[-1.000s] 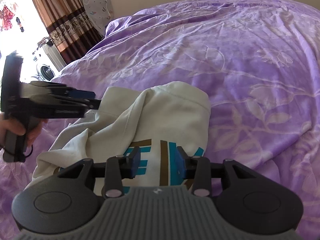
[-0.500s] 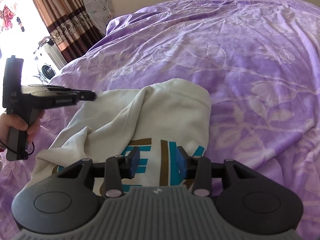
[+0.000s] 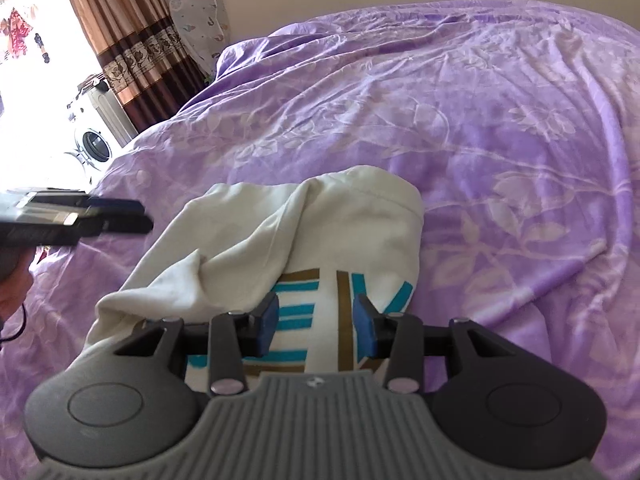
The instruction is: Fold small clothes
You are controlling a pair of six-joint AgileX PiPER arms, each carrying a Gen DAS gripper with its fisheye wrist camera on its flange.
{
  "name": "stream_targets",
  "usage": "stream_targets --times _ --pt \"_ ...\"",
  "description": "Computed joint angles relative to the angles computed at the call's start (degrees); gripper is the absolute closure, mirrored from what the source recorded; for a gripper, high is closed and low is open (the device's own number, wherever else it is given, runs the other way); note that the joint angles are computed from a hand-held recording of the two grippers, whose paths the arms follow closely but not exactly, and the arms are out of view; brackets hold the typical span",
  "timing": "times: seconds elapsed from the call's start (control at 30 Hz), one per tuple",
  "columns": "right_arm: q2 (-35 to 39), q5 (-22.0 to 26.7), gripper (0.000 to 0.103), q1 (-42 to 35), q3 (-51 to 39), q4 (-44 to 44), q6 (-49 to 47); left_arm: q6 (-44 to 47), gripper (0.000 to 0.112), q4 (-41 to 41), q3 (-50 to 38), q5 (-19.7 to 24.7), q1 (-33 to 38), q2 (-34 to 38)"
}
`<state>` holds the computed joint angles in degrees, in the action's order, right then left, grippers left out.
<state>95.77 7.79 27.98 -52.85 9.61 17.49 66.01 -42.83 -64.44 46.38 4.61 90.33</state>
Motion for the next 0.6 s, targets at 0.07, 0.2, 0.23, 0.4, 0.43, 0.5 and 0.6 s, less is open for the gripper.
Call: stream_targets --times 0.07,0.2,0.23,0.4,0.43,0.5,0.6 --pt "-2.13 -0.02 0.065 0.58 1.79 -4.46 4.74 1.63 0.050 1.33 4.02 -1.93 -2.51 -3.22" --pt "-6.49 0.39 0.065 1.68 5.65 -13.41 14.65 2.85 0.045 5.34 11.64 -11.57 -10.37 -6.35" --pt "-7.35 0.44 0.065 1.77 6.53 -14.26 15.75 -0.50 0.046 9.18 12.98 -15.27 -13.22 -6.24" --pt "-10.87 1.09 0.065 1.54 10.45 -14.96 17.53 -8.08 0.094 13.41 16.51 -25.79 -17.58 -6.33" --pt "-11.45 1.12 0.065 1.37 11.18 -14.14 16.88 -6.18 0.100 8.89 15.25 -23.49 -15.64 -6.30" --pt "-12.39 1.23 0.065 1.15 12.41 -13.76 16.62 -5.78 0.103 2.36 11.79 -17.62 -10.87 -5.59" --pt "-13.22 1.22 0.065 1.02 13.91 -13.27 16.43 -14.57 0.105 1.25 4.88 -10.84 -4.14 -1.47"
